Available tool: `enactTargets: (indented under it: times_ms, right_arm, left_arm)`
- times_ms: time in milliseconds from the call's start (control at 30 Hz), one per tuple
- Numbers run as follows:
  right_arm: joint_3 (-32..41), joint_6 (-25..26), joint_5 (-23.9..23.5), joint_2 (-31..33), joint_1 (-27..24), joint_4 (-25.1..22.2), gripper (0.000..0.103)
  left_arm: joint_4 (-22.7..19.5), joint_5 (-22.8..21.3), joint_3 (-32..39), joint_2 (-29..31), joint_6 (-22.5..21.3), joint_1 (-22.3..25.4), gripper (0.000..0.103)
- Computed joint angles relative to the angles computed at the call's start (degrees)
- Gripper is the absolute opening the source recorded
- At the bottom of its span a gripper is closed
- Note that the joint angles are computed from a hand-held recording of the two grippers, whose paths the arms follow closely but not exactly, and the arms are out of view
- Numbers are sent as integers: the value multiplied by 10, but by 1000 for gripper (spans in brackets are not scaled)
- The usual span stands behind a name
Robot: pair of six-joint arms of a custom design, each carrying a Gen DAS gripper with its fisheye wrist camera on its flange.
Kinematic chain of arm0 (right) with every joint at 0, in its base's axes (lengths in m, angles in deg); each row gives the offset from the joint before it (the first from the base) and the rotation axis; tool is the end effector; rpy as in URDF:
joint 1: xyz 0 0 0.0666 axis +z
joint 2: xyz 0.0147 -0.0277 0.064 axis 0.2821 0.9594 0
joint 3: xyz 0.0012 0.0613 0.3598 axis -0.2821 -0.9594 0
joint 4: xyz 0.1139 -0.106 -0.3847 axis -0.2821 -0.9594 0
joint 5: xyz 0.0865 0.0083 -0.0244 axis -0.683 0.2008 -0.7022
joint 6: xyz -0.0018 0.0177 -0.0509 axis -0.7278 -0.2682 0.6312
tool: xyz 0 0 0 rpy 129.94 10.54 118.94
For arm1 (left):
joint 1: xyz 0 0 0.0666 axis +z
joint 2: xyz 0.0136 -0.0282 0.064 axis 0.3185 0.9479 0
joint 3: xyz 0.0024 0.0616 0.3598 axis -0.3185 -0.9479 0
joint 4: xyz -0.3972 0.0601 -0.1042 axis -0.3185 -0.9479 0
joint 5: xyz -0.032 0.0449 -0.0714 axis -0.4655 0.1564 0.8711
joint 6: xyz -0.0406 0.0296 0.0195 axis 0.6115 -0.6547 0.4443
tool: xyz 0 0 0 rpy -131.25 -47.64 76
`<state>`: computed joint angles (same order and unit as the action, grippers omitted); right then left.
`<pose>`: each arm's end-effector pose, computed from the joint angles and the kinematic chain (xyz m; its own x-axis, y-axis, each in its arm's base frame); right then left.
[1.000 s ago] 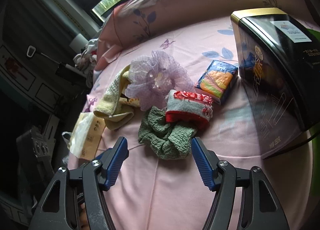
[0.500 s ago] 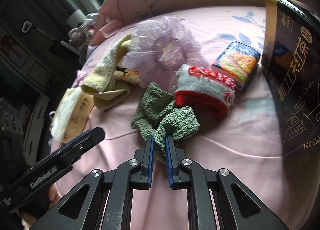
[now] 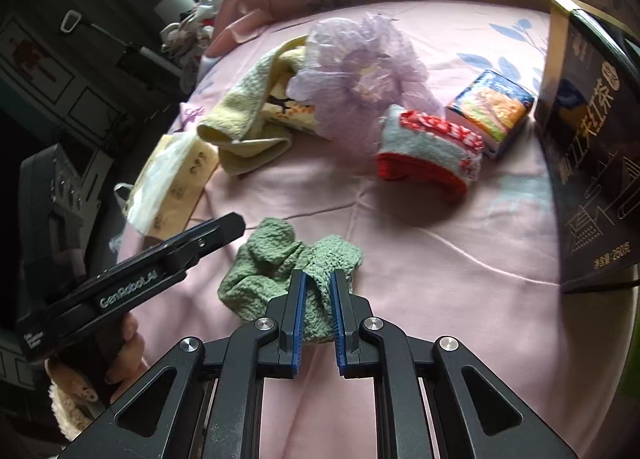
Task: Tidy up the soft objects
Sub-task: 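Grasp the green knitted sock with the right gripper, then carry the green sock with the right gripper over the green-rimmed box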
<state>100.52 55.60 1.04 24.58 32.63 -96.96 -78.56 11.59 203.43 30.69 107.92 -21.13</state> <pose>0.5775 0.1843 0.4090 -0.8452 -0.3173 -0.4301 -0.4876 0.7872 0.3775 0.5098 -0.4130 0.4117 -0.7714 -0.4534 -0.4465 -0.2945 0.8763 -0.3812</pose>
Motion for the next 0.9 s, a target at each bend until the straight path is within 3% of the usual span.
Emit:
enactTargets:
  times_ms: [100,233,267,567,733,800,900]
  right_arm:
    - [-9,-11,-4,-11,-11,25,16]
    - [-8,-18,-49,-12,-20,32,57]
    - [-8,-20,-58,-10,-22,31,60]
    - [29,-15,-84,32,-6,-32,60]
    - [36,-9,-58,48,6,-46,60]
    - [41,-11,-67,59,9,-56,60]
    - [35,-10,-66,57,13,-45,50]
  left_arm:
    - [-7,17,18,12,-21,-4,37]
    - [-15,40,37,24,-47,-11,43]
    - [-20,41,43,27,-53,-14,46]
    - [-60,70,86,61,-66,-20,50]
    - [-84,58,110,80,-77,-28,48]
    - [-75,60,106,79,-81,-29,41]
    - [-61,68,102,80,-75,-28,32]
